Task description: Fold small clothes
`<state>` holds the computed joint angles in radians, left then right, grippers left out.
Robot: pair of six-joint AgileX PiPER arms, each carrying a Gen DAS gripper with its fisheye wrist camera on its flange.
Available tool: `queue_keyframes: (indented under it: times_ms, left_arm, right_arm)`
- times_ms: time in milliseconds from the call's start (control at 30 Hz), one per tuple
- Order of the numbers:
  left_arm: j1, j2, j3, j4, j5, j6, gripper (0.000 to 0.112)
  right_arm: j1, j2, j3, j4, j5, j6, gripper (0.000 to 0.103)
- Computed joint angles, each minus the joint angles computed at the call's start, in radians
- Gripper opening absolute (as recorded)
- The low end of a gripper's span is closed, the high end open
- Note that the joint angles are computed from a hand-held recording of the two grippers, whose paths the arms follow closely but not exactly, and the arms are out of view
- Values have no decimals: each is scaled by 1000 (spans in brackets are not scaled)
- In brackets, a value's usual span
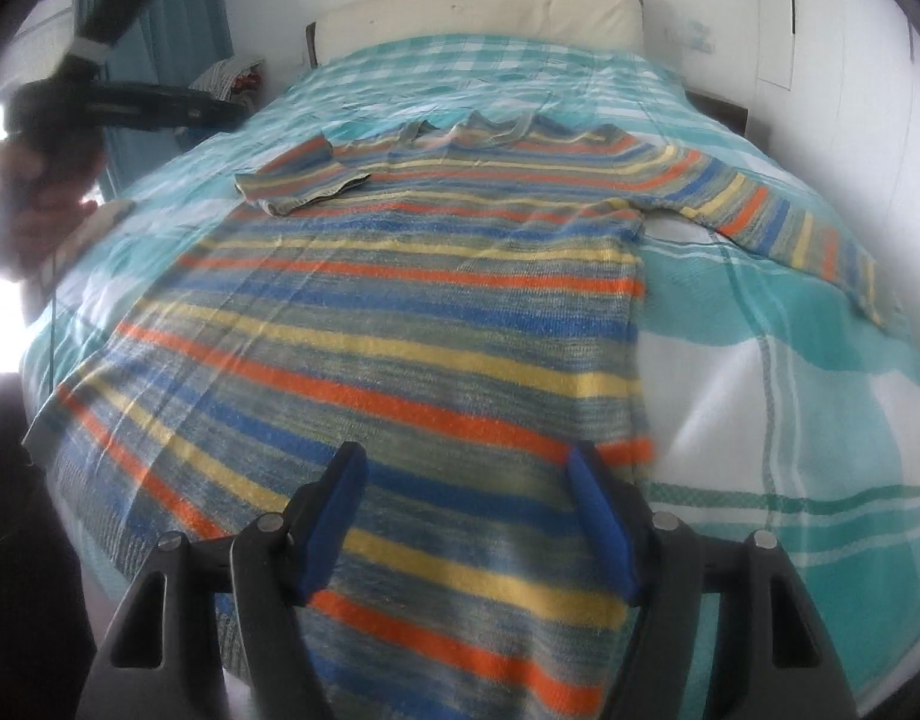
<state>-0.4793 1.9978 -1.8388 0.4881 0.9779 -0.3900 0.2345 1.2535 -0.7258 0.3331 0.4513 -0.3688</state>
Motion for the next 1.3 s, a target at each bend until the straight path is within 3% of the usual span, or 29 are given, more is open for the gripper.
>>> queue_keyframes:
  times_ms: [167,233,267,300,333,433,533,633,733,1000,1300]
  left_arm:
    - [98,210,-162,-140,107,86,73]
    - [133,189,-98,-210,41,82,65]
    - [135,179,-86,-210,36,69,29]
    - [132,178,-98,-191,63,55,6]
    - [143,152,-85,-205,59,46,5]
    - [222,-6,59,-245,-49,-59,4]
    - [405,-202,252,-335,-170,-180,4]
    - [582,-306,375,-303,-188,-303,4]
    - [688,-333,463,-293,-176,-314,4]
    - [784,-346,665,-448,-306,-257,3]
    - [825,-317,678,-482,-335,-225,7]
  right_arm:
    - [28,2,13,-47,-20,30,71]
    - [24,5,11,-29,-21,20,72]
    - [20,8,11,-17,-21,11,72]
    - [17,10,10,-9,-22,6,72]
    - [16,11,11,-4,-24,3,72]
    - [20,6,13,-13,-25,15,72]
    - [23,-3,25,-16,-30,21,72]
    - [32,1,25,-37,-34,46,72]
    - [42,12,22,-52,-40,68,75]
    - [51,15,33,-71,-60,86,75]
    - [68,21,38,-120,-74,131,76]
